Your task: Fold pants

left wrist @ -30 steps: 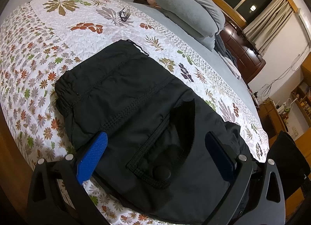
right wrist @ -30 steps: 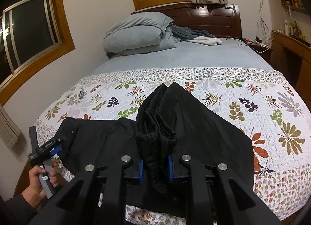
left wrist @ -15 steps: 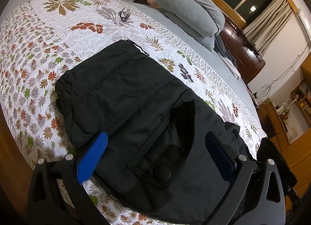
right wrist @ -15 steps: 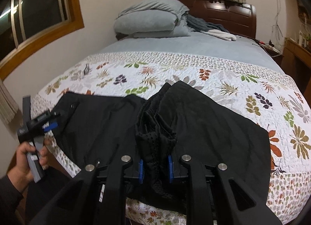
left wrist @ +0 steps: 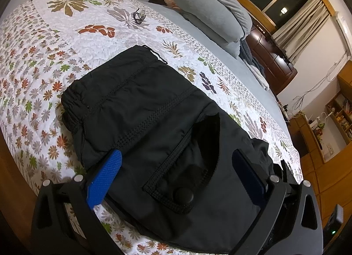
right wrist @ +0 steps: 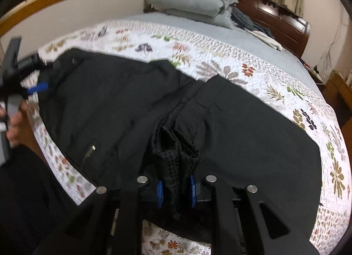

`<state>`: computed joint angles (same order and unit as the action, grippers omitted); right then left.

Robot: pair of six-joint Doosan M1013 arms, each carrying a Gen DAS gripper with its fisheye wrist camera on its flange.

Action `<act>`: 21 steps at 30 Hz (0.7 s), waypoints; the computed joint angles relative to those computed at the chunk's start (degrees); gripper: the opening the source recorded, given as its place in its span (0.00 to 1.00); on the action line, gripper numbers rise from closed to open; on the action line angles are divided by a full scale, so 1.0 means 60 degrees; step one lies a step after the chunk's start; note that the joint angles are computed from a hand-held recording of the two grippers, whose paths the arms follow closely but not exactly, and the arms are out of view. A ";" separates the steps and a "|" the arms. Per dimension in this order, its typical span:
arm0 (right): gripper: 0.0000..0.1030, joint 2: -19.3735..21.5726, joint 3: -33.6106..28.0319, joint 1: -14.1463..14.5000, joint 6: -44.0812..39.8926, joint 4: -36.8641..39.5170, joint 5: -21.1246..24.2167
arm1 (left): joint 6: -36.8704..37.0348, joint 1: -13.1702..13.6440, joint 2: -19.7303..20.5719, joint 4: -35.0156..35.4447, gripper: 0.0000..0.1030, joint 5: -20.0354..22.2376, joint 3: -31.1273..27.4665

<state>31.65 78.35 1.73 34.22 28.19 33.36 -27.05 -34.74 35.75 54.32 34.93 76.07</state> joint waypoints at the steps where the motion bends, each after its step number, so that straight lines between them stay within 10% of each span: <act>1: 0.22 -0.0002 0.0047 0.0016 -0.0057 -0.0022 -0.0085 | 0.0006 0.0005 -0.0001 -0.0001 0.97 -0.0017 0.0001; 4: 0.43 0.0004 0.0158 0.0039 -0.0451 0.0085 -0.0034 | -0.0027 0.0009 -0.0009 0.0019 0.97 -0.0056 0.0015; 9: 0.49 -0.0146 0.0393 -0.0006 -0.1062 0.0583 0.0154 | -0.0121 0.0004 -0.0029 0.0061 0.97 -0.0080 0.0049; 15: 0.55 0.0113 -0.0790 -0.1116 -0.0930 0.3512 0.4332 | -0.0376 -0.0001 -0.0070 0.0224 0.97 -0.0196 0.0130; 21: 0.47 0.0326 -0.1180 -0.1035 0.0455 0.2043 0.2800 | -0.0622 -0.0007 -0.0129 0.0391 0.97 -0.0284 0.0233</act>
<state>33.60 71.27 -4.48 36.95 40.45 50.16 -30.79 -34.78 34.98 56.67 33.22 77.47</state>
